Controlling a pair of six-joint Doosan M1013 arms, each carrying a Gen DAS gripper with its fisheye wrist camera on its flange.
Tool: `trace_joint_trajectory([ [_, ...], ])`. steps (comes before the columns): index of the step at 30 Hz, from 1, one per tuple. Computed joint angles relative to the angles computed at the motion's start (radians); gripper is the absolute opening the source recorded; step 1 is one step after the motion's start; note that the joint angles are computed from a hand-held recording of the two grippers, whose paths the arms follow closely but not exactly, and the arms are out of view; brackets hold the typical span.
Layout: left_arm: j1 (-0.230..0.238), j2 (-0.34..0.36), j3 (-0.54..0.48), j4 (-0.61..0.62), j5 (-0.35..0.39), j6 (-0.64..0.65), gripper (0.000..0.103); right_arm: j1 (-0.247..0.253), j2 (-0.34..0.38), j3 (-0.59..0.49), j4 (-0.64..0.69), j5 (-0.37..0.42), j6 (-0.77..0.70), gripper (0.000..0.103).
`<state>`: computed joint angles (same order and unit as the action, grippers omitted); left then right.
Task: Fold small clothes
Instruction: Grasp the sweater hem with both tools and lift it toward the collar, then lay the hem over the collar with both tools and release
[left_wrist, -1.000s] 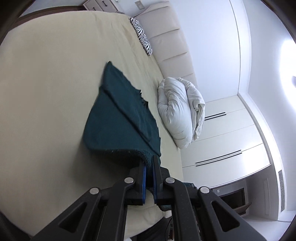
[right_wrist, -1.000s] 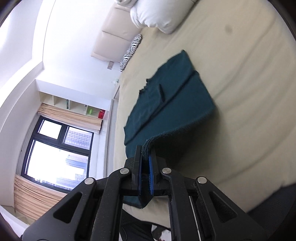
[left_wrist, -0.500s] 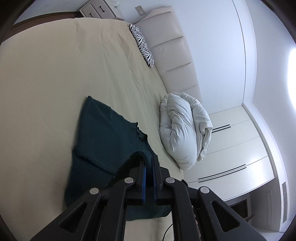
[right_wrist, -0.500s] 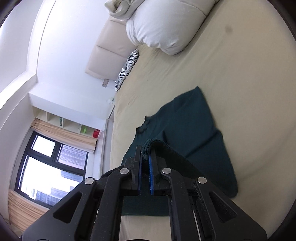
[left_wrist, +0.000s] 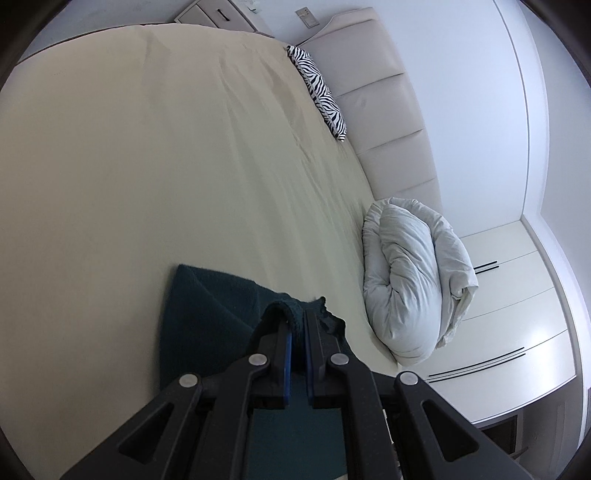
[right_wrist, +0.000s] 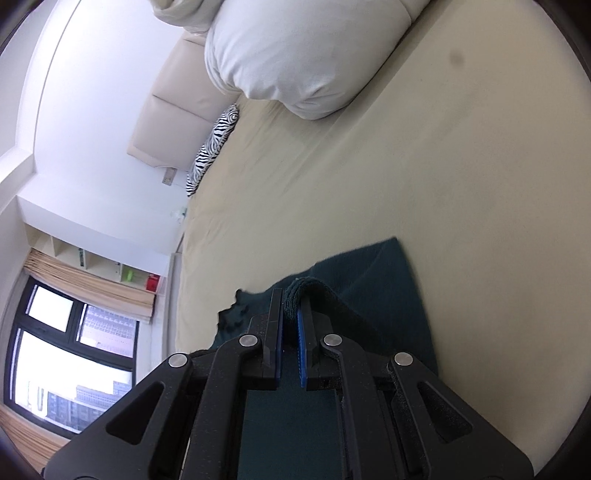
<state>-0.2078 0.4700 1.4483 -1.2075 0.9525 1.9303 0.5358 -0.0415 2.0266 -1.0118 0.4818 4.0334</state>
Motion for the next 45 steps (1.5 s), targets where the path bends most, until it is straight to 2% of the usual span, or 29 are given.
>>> trace_joint_trajectory([
  [7,-0.037,0.061,-0.088,0.113,-0.039,-0.045,0.007,-0.086,0.071,-0.015,0.048,-0.071,-0.046,0.005],
  [9,-0.042,0.076,-0.101,0.14,-0.038,-0.062,0.007,-0.105,0.089,-0.021,0.076,-0.077,-0.075,0.008],
  [12,-0.036,0.08,-0.086,0.128,-0.049,-0.085,0.014,-0.127,0.111,-0.029,0.154,-0.081,-0.151,0.014],
  [13,-0.028,0.077,-0.075,0.103,-0.045,-0.079,0.026,-0.129,0.115,-0.031,0.162,-0.072,-0.163,0.027],
  [14,-0.021,0.071,-0.064,0.083,-0.046,-0.065,0.029,-0.123,0.117,-0.037,0.156,-0.04,-0.164,0.039],
  [15,-0.015,0.064,-0.053,0.07,-0.05,-0.052,0.029,-0.114,0.118,-0.039,0.125,-0.002,-0.135,0.061],
  [16,-0.009,0.055,-0.042,0.061,-0.051,-0.048,0.029,-0.104,0.115,-0.036,0.07,0.027,-0.084,0.066],
  [18,0.001,0.036,-0.02,0.039,-0.049,-0.021,0.034,-0.099,0.099,-0.027,0.041,0.034,-0.076,0.066],
  [22,-0.004,-0.029,0.052,0.081,-0.064,0.068,0.04,-0.07,0.07,-0.017,0.053,0.045,-0.142,0.066],
  [26,-0.01,-0.092,0.148,0.095,-0.086,0.137,0.045,0.004,0.07,-0.047,0.17,0.127,-0.397,0.066],
  [28,-0.015,-0.121,0.19,0.116,-0.108,0.149,0.045,0.051,0.074,-0.057,0.197,0.182,-0.459,0.065],
  [31,-0.019,-0.159,0.243,0.112,-0.134,0.199,0.045,0.11,0.078,-0.063,0.185,0.243,-0.485,0.065],
  [37,-0.038,-0.195,0.273,0.2,-0.204,0.232,0.045,0.152,0.059,-0.048,0.183,0.277,-0.488,0.064],
  [38,-0.041,-0.197,0.276,0.207,-0.211,0.238,0.045,0.181,0.054,-0.044,0.178,0.299,-0.466,0.063],
  [39,-0.043,-0.197,0.278,0.221,-0.216,0.235,0.044,0.194,0.053,-0.046,0.181,0.315,-0.461,0.063],
  [43,-0.053,-0.2,0.291,0.281,-0.234,0.238,0.023,0.213,0.059,-0.047,0.194,0.336,-0.46,0.063],
  [45,-0.055,-0.203,0.299,0.294,-0.248,0.248,0.016,0.222,0.063,-0.048,0.2,0.356,-0.463,0.063],
])
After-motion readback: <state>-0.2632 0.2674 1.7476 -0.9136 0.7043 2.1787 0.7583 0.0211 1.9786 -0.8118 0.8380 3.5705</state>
